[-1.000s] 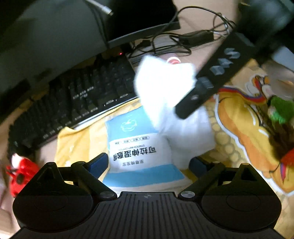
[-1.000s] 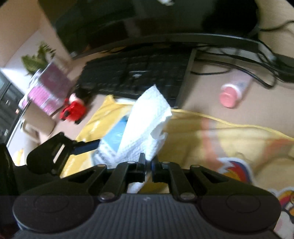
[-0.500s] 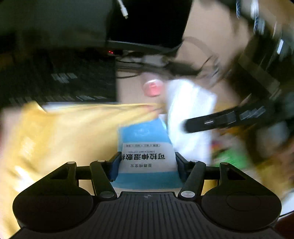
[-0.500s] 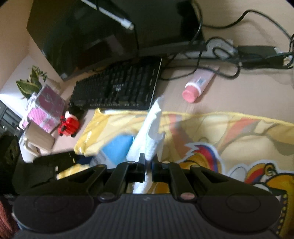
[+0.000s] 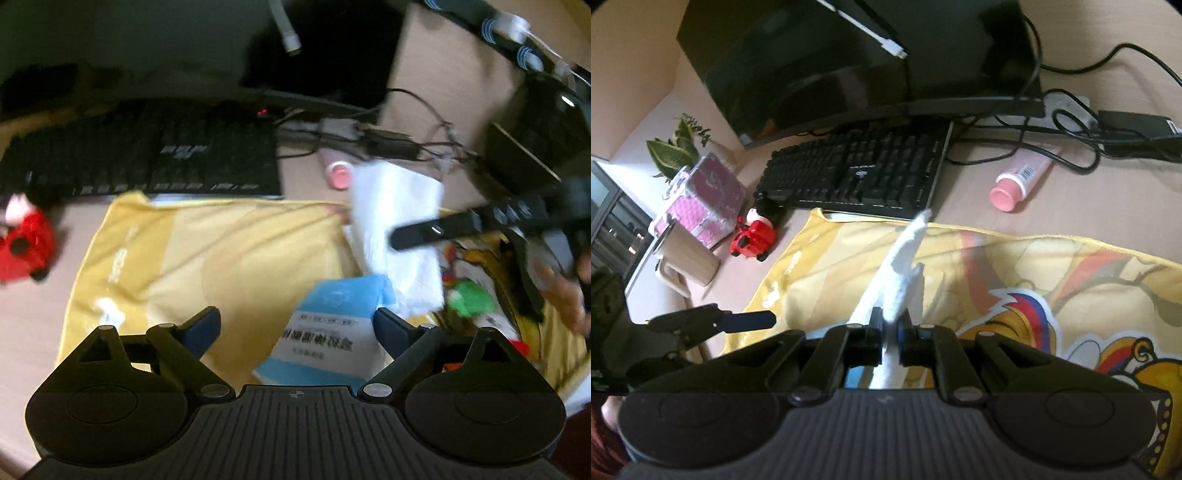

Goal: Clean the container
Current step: 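Wipe the package edges with the tissue in the right gripper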

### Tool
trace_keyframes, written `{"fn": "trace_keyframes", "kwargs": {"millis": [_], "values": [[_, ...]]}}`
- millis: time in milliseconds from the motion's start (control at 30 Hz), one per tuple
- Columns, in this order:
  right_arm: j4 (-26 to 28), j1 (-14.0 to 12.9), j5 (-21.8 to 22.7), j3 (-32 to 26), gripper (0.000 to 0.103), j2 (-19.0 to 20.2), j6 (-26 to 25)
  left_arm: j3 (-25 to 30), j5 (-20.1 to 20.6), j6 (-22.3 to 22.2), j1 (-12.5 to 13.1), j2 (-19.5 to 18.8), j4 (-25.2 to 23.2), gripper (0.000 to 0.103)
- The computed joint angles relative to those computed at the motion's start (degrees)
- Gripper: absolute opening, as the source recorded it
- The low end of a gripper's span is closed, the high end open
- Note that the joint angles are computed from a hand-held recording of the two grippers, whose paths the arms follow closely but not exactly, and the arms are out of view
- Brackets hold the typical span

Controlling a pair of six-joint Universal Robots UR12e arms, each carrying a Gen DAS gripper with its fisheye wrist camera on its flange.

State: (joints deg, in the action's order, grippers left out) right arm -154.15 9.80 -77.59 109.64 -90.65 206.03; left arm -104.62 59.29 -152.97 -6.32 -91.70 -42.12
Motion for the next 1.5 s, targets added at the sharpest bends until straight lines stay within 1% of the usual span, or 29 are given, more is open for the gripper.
{"fn": "trace_keyframes", "kwargs": {"millis": [67, 133, 267, 300, 333, 367, 433, 467, 500, 533, 567, 600, 667, 700, 733, 800, 833, 867, 900, 967, 1000, 1033, 1067, 1100, 1133, 1300, 1433, 1500], "values": [[-1.5, -0.1, 1.4, 0.2, 0.007, -0.5, -0.6, -0.9, -0.1, 4.9, -0.4, 1.3, -0.9, 0.094], [-2.7, -0.1, 2.3, 0.2, 0.007, -1.0, -1.6, -2.2, 0.9, 10.6, -1.2, 2.8, -1.7, 0.094], [-3.2, 0.5, 1.8, 0.0, 0.007, -1.7, -5.3, -5.4, 3.0, 20.4, -2.5, 5.3, -0.6, 0.094], [-3.1, 0.6, 1.8, -0.1, 0.007, -1.9, -6.0, -5.7, 3.2, 22.2, -3.0, 5.3, -1.0, 0.094], [-2.8, 0.3, 2.8, 0.1, 0.007, -2.2, -5.9, -5.9, 3.5, 23.8, -3.5, 5.2, -1.3, 0.095], [-2.4, -0.3, 4.9, 0.3, 0.007, -2.5, -5.0, -6.1, 4.5, 24.6, -4.2, 4.9, -0.5, 0.095], [-1.4, -1.0, 7.6, 0.7, 0.007, -3.0, -3.5, -6.9, 7.5, 25.7, -5.8, 3.8, 4.6, 0.095], [-0.5, -0.9, 7.5, 0.8, 0.007, -3.2, -3.7, -7.1, 8.4, 25.8, -6.3, 3.2, 6.6, 0.095], [0.5, -0.7, 6.7, 0.9, 0.007, -3.5, -4.2, -6.7, 8.4, 24.8, -6.3, 2.6, 7.2, 0.095], [1.1, -0.5, 5.9, 1.0, 0.007, -3.7, -4.3, -6.4, 8.3, 23.9, -6.2, 2.0, 7.7, 0.092], [1.4, -0.5, 5.1, 1.2, 0.007, -4.0, -4.2, -5.6, 7.8, 22.0, -6.0, 1.3, 7.2, 0.071], [1.4, -0.5, 4.7, 1.5, 0.007, -4.3, -3.8, -3.9, 6.2, 18.1, -5.3, 0.6, 4.2, 0.067], [0.3, -0.8, 3.8, 2.1, 0.007, -4.7, -2.4, -0.5, 2.4, 9.6, -3.7, -1.0, -1.1, 0.066], [-0.4, -0.8, 3.0, 2.3, 0.007, -4.8, -1.8, 0.7, -0.3, 4.1, -2.6, -1.8, -2.5, 0.066], [-1.1, -0.8, 2.3, 2.4, 0.007, -4.9, -1.4, 1.4, -1.7, 0.5, -2.0, -2.3, -3.1, 0.066], [-2.3, -0.5, 1.1, 2.5, 0.007, -4.9, -1.5, 2.2, -2.8, -3.6, -1.3, -3.0, -3.2, 0.066], [-2.9, -0.3, 0.9, 2.3, 0.007, -4.7, -1.5, 2.4, -3.0, -4.8, -1.1, -3.3, -3.1, 0.067], [-4.2, -0.3, 2.0, 2.2, 0.007, -4.3, -1.2, 2.5, -2.4, -4.0, -1.3, -3.3, -2.9, 0.068], [-5.9, -0.4, 4.2, 2.2, 0.007, -3.8, -0.2, 2.5, -1.8, -3.3, -1.5, -3.3, -2.7, 0.068], [-9.6, -1.2, 11.0, 1.9, 0.007, -2.0, 2.8, 2.5, -0.7, -1.9, -2.0, -3.3, -2.3, 0.069], [-10.6, -1.3, 13.8, 1.6, 0.007, -0.9, 3.5, 2.5, -0.3, -1.5, -2.3, -3.4, -2.2, 0.070], [-10.1, -1.1, 14.6, 1.1, 0.007, 0.0, 3.6, 2.5, 0.1, -1.1, -2.6, -3.5, -2.0, 0.071], [-7.7, -0.7, 13.1, 0.6, 0.007, 0.5, 2.8, 2.5, 0.5, -0.8, -2.8, -3.6, -1.9, 0.071], [-4.8, -0.2, 10.5, 0.0, 0.007, 0.9, 2.0, 2.6, 0.6, -0.9, -2.8, -3.6, -1.8, 0.071], [-3.2, -0.1, 8.9, 0.0, 0.007, 0.9, 1.8, 2.6, 0.5, -1.1, -2.8, -3.7, -1.6, 0.072], [-1.0, -1.8, 5.3, 2.1, 0.007, -1.5, 4.0, 2.6, 0.1, -3.4, -2.7, -4.1, -1.2, 0.074], [0.2, -2.5, 2.0, 3.1, 0.007, -2.9, 5.0, 2.8, 1.4, -3.1, -3.5, -4.3, -1.0, 0.074], [-0.4, -2.6, 1.1, 3.8, 0.007, -3.8, 5.7, 3.2, 2.0, -3.1, -4.0, -4.6, -0.7, 0.074]]}}
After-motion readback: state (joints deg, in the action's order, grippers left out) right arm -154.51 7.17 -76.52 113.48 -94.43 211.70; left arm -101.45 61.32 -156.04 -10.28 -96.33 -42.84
